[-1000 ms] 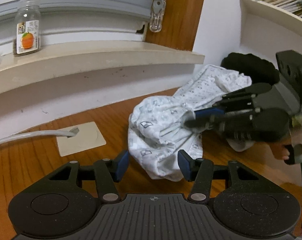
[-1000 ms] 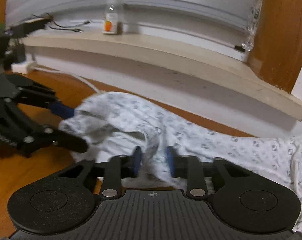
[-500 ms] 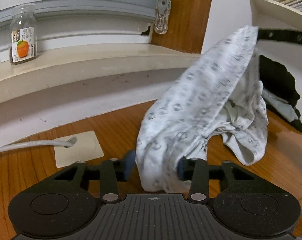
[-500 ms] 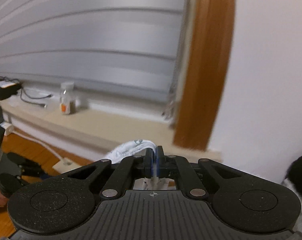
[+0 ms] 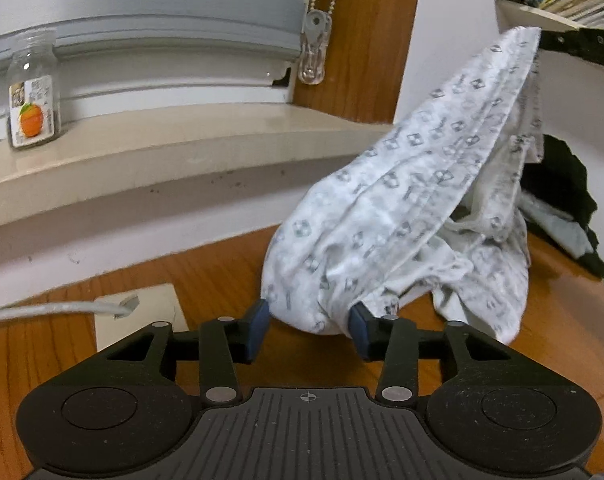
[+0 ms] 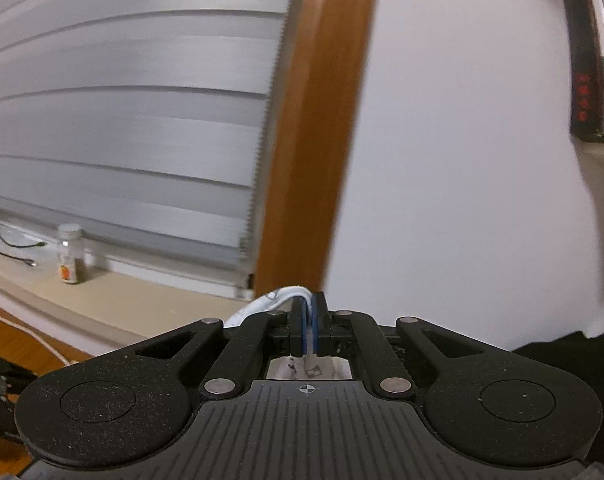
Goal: Fold clothes
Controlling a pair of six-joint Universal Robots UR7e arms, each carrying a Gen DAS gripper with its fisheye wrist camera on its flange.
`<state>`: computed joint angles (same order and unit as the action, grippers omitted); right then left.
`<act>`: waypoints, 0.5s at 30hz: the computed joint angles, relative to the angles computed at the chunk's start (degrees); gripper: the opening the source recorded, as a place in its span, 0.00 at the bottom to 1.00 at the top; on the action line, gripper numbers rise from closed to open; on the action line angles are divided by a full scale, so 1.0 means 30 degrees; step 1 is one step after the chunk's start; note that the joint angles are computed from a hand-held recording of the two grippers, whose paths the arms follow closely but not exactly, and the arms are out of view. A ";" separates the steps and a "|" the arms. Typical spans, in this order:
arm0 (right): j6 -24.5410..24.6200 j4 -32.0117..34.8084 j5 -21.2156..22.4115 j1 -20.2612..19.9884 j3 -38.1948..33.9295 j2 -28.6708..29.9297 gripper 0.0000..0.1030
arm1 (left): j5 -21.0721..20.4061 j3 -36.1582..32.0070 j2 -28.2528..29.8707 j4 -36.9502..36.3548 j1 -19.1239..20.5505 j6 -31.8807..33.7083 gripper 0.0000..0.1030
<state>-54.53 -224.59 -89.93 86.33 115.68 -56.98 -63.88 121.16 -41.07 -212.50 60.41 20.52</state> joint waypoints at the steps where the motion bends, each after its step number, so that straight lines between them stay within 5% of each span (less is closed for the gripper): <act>1: 0.0128 0.0098 -0.0031 -0.0081 0.0010 -0.0119 0.03 | -0.0114 -0.0152 0.0065 -0.0055 0.0004 0.0008 0.03; 6: -0.0179 0.0409 -0.0189 -0.0340 0.0334 -0.0565 0.03 | 0.1286 0.0341 -0.0650 -0.3011 -0.0961 0.1596 0.01; 10: -0.0088 0.1095 0.0497 0.0025 0.1160 -0.1246 0.03 | 0.2077 0.1835 -0.3777 -0.4415 -0.1835 0.2296 0.01; 15: 0.0441 0.2748 0.1959 0.1346 0.2148 -0.2072 0.03 | 0.4663 0.3262 -0.7913 -0.5052 -0.3390 0.3971 0.01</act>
